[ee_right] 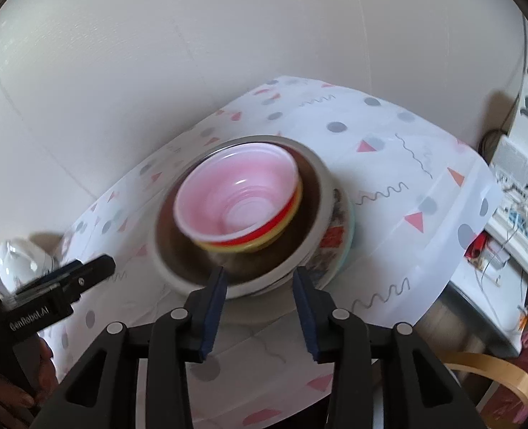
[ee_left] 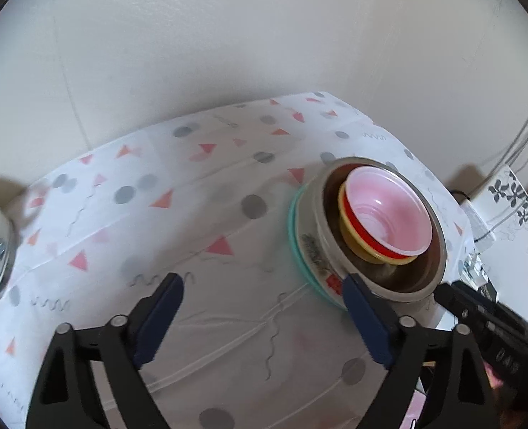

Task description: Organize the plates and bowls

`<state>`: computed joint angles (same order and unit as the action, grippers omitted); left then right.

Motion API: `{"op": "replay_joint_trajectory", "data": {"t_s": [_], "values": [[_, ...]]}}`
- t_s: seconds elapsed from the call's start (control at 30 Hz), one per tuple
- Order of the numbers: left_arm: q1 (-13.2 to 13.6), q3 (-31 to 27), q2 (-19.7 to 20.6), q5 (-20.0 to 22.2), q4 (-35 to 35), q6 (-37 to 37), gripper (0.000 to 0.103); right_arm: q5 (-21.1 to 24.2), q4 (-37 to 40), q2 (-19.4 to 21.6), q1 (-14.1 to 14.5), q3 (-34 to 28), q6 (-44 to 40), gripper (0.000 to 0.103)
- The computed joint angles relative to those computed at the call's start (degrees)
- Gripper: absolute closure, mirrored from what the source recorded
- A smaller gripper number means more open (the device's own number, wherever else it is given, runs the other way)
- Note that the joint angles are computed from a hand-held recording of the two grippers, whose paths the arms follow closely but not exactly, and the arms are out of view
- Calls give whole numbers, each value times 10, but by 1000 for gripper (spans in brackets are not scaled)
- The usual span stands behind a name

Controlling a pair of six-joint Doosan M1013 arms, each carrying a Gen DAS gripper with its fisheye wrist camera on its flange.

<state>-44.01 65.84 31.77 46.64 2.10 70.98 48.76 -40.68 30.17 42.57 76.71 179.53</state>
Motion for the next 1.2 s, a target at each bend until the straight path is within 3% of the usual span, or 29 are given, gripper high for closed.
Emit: {"op": "replay_joint_trajectory", "data": {"t_s": [0.03, 0.1, 0.13, 0.23, 0.43, 0.6, 1.0, 1.2], "values": [[1, 2, -3, 0, 5, -8, 6, 1, -6, 1, 4, -1, 3, 53], [-1, 4, -6, 6, 27, -27, 4, 2, -13, 3, 9, -3, 9, 30], [-3, 6, -8, 8, 45, -39, 4, 3, -15, 4, 10, -5, 11, 29], [-12, 15, -16, 10, 113, -78, 0, 10, -23, 8, 16, -11, 17, 29], [-19, 39, -31, -8, 147, -90, 0, 48, -35, 21, 28, -32, -3, 29], [-29, 40, -31, 1, 200, -125, 0, 68, -45, 25, 30, -34, 25, 29], [-34, 34, -30, 28, 213, -142, 0, 114, -72, 27, 38, -35, 53, 29], [-33, 36, -31, 18, 214, -146, 0, 125, -78, 33, 40, -45, 42, 29]]}}
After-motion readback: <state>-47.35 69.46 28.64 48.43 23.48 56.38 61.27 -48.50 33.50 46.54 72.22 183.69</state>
